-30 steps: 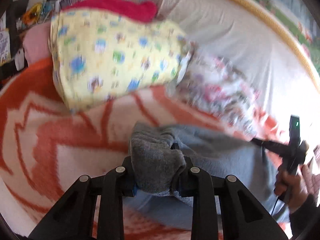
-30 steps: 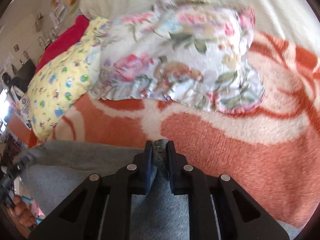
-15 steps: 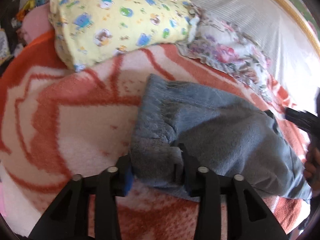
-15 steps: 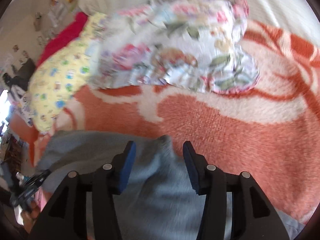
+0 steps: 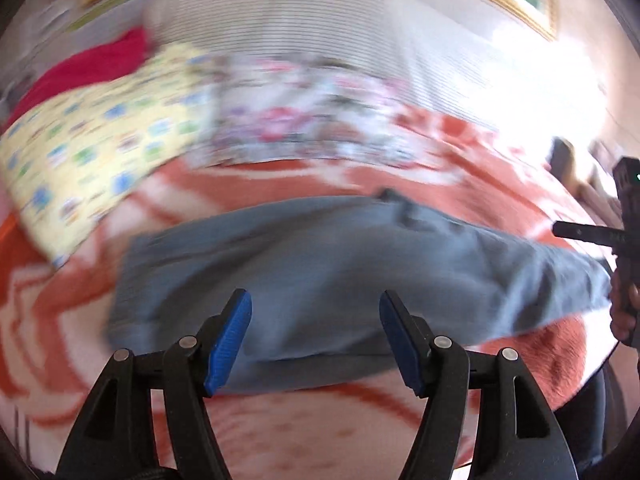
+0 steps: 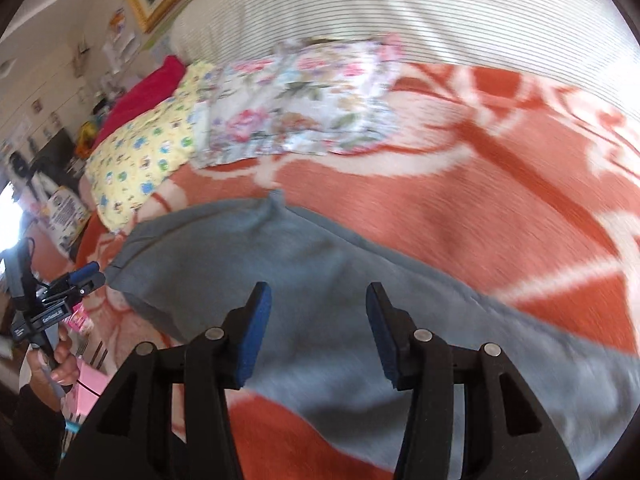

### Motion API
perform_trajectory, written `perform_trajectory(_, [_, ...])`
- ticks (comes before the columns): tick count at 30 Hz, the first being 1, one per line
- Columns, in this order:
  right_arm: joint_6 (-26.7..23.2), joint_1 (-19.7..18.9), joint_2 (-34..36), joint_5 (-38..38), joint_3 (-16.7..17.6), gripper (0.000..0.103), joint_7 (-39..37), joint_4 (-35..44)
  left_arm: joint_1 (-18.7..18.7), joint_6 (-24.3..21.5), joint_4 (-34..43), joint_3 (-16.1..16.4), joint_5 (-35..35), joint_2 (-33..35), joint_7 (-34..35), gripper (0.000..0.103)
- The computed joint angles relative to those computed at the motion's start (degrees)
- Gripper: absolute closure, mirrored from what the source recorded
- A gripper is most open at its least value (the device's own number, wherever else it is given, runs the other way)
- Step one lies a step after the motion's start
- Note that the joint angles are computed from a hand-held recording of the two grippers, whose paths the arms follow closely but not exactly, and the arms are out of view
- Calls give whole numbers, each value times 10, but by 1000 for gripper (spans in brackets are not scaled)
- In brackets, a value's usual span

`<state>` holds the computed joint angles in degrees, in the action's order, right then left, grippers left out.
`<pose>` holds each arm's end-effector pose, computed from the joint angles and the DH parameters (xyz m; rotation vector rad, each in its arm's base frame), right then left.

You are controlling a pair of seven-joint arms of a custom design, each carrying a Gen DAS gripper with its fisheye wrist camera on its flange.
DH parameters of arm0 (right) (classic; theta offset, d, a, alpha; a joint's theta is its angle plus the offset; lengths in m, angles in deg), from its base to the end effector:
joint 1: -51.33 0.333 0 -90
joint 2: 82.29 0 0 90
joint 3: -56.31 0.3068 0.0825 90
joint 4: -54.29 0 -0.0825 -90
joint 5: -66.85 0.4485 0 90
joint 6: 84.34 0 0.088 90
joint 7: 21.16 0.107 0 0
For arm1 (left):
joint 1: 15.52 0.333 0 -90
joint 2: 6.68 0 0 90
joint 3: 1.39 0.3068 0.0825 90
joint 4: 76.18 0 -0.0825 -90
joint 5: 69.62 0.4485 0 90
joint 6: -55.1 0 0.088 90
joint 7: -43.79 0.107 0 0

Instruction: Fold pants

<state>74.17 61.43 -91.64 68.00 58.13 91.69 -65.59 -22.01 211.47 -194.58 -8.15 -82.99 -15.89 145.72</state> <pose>0.6056 0.1279 0.5628 -1.4852 1.8244 -0.4745 0.6059 -0.1373 0.5698 -1.5256 2.0112 -0.9331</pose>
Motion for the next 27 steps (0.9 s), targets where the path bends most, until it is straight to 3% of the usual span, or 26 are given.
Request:
perform_trajectory(5, [-6,-55,-118,-65,18,52,120,-121,-37,-44,73,-18,-68,59,88,36])
perform_trajectory(13, [-47,-141,-307,-111,37,52,242,-274,-59,-112,202,-70,-75,161,140,36])
perform_trajectory(22, [-107,-181,-485,-101,30,52,321,-411,-107,-206,383,-110,-25,293,146,31])
perform_trajectory(27, [-122,-192,-544,-92,28,52,343,-458,-132,-249,457,-122,-2,346,154,31])
